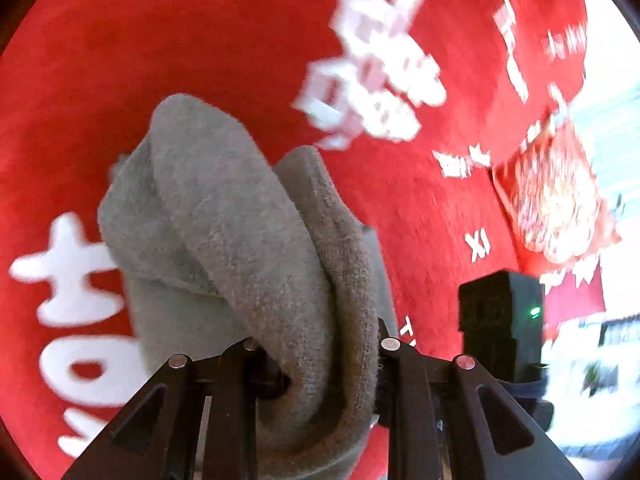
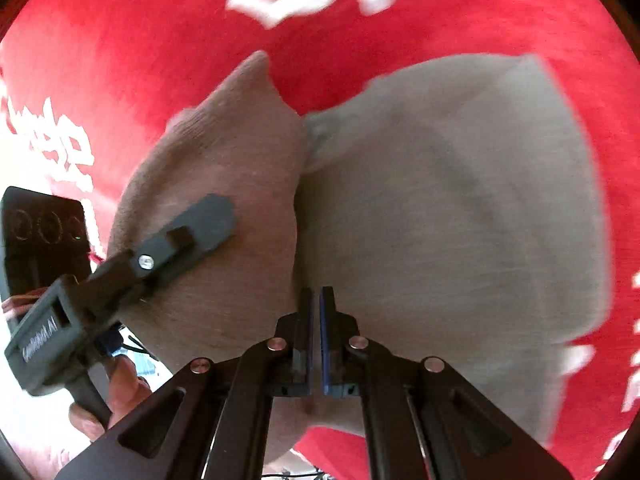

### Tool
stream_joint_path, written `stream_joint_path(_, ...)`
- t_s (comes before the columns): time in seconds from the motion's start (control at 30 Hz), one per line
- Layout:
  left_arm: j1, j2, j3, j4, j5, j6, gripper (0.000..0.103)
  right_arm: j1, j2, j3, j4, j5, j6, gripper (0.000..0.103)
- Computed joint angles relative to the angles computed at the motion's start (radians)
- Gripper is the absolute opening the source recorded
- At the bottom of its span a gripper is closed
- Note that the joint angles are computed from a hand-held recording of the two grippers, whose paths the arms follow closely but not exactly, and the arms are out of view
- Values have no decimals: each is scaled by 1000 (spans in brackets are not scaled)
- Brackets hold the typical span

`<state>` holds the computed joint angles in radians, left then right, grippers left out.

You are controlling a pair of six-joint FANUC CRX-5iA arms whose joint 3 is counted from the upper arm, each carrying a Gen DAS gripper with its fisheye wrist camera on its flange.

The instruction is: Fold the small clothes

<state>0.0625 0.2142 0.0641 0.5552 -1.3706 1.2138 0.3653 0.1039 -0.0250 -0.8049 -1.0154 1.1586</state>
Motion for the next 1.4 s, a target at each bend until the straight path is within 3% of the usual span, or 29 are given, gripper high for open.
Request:
stream_joint_path(0.23,-224,81,140,-304,40,98,25,-95,-10,-96,-100,-11,44,7)
stream_joint_path(0.3,-246,74,146,-344,50,108,25,-113,-17,-110,-119,-9,59,7)
stream_joint_path(0.4,-252,60,133,-352,63,95,34,-158,-30,-138,-158,-20,92,7)
stream_joint_path(0.47,-257,55,129,-347,76,88,49,-186,-37,-152,-172,-31,100,7)
stream_joint_path(0.53,-260,27,113,-336,129,70,81,-194,-52,-177,-181,-20,96,8)
stream_joint_path(0.6,-266,5,103,-334,167,48,88,-225,-68,-203,-205,-17,100,8)
stream_joint_path(0.7,-267,-8,116,-336,181,41,88,-311,-113,-268,-278,-15,121,8)
stream_joint_path(0.73,-259,-4,130,-337,171,51,88,-340,-124,-287,-309,-9,127,14)
stream_joint_path(0.77,-246,-7,139,-345,154,65,88,-377,-133,-307,-347,-7,139,35)
stream_joint_path(0.8,-236,-6,151,-364,135,85,88,-412,-144,-326,-377,-4,145,50)
stream_joint_path(0.83,-220,-8,159,-385,116,104,88,-447,-152,-346,-430,-3,178,75)
stream_joint_path(0.87,-207,-10,162,-401,106,121,88,-486,-152,-365,-507,-16,232,78)
stream_joint_path(0.97,-154,-23,153,-463,64,155,88,-537,-117,-355,-589,-97,297,78)
stream_joint_path(1.17,-79,-56,84,-577,29,244,88,-343,-65,-179,-317,-160,189,76)
stream_joint_path(1.2,-76,-62,71,-587,29,255,88,-303,-60,-147,-243,-165,156,72)
stream_joint_path(1.23,-72,-67,56,-591,30,265,88,-257,-58,-118,-153,-170,119,38)
stream_joint_path(1.27,-64,-74,40,-580,39,269,88,-221,-53,-93,-83,-177,90,18)
stream_joint_path(1.4,-62,-88,24,-566,47,286,88,-187,-134,-99,-14,-160,150,17)
